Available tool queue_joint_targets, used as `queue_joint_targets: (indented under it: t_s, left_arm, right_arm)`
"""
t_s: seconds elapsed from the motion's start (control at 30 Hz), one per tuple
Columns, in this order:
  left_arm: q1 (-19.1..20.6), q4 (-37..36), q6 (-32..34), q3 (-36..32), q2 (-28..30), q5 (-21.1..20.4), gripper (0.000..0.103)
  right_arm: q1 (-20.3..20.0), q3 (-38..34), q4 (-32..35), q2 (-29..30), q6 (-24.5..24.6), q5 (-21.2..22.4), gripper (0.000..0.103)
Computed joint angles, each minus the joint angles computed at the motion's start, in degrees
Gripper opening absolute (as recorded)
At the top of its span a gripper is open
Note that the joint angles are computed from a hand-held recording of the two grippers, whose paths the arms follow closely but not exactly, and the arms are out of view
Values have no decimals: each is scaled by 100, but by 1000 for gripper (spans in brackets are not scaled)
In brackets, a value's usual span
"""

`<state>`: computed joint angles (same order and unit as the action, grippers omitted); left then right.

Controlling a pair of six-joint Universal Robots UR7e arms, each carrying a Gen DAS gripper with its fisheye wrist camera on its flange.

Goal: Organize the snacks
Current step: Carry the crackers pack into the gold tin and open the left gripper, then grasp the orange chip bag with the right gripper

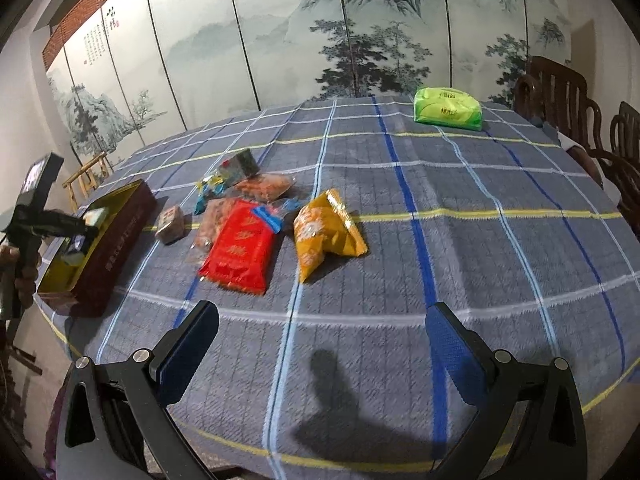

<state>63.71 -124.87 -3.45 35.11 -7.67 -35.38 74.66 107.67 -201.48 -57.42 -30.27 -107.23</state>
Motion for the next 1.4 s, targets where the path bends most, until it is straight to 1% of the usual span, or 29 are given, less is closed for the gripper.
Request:
queue_joint_targets:
  t_s: [0.17, 0.23, 0.3, 0.4, 0.47, 0.57, 0.63, 0.73, 0.83, 1.03, 1.07, 1.1, 1.13, 1.17, 1.2, 1.23, 1.33, 1.4]
  left_arm:
    - [78, 276, -160, -232, 89, 5, 48]
    - [99, 412, -215, -329, 123, 35, 48]
    - [105, 369, -196, -304, 105, 25, 47]
    - [89, 268, -129, -228, 70, 95, 53]
    - [75, 152, -134, -99, -15, 38, 60]
    - [8, -367, -31, 379, -245, 64, 65]
    - [-57, -829, 54, 868, -485, 20, 67]
    - [-167, -1445, 213, 1546, -818, -94, 73]
    - [-277, -1905, 343, 2036, -1038, -95, 73]
    - [-410, -2143, 247, 2669, -1350, -339, 76]
    - [-428, -2163, 219, 2763, -1396, -385, 76]
    - [-445, -2188, 209, 2852, -1439, -436, 76]
    - [-458, -2229, 220, 2926, -1465, -457, 76]
    - [-482, -2281, 238, 3013, -1494, -458, 76]
    - [-502, -2328, 268, 3081, -1517, -444, 76]
    - [-518, -2388, 309, 3149, -1543, -435, 77]
    - [-555, -2654, 433, 3376, -1643, -399, 77]
    - [-580, -2866, 478, 3537, -1717, -337, 77]
  right_arm:
    - [-26, -464, 285, 127, -280, 80, 103]
    - [-48, -678, 432, 204, -448, 178, 103]
    - [-34, -892, 626, 293, -568, 97, 102]
    - [-37, -1163, 913, 414, -676, 43, 102]
    - [-27, -1332, 1046, 513, -761, -20, 102]
    - [-8, -1564, 1182, 671, -927, -170, 98]
    - [-10, -1706, 1358, 753, -995, -271, 89]
    - [-18, -1924, 1685, 848, -1014, -408, 82]
    - [-36, -2060, 1919, 879, -1022, -387, 80]
    - [-26, -2232, 2204, 925, -1029, -346, 78]
    - [-13, -2276, 2236, 960, -1047, -431, 76]
    - [-9, -2350, 2382, 989, -1010, -500, 61]
    - [-16, -2392, 2516, 996, -953, -515, 54]
    - [-7, -2381, 2447, 1003, -1035, -534, 52]
    - [-3, -2373, 2436, 999, -1062, -561, 41]
    - [3, -2361, 2424, 988, -1049, -622, 35]
    - [-68, -2136, 2528, 760, -766, -451, 33]
    - [-64, -1788, 2276, 549, -771, -343, 33]
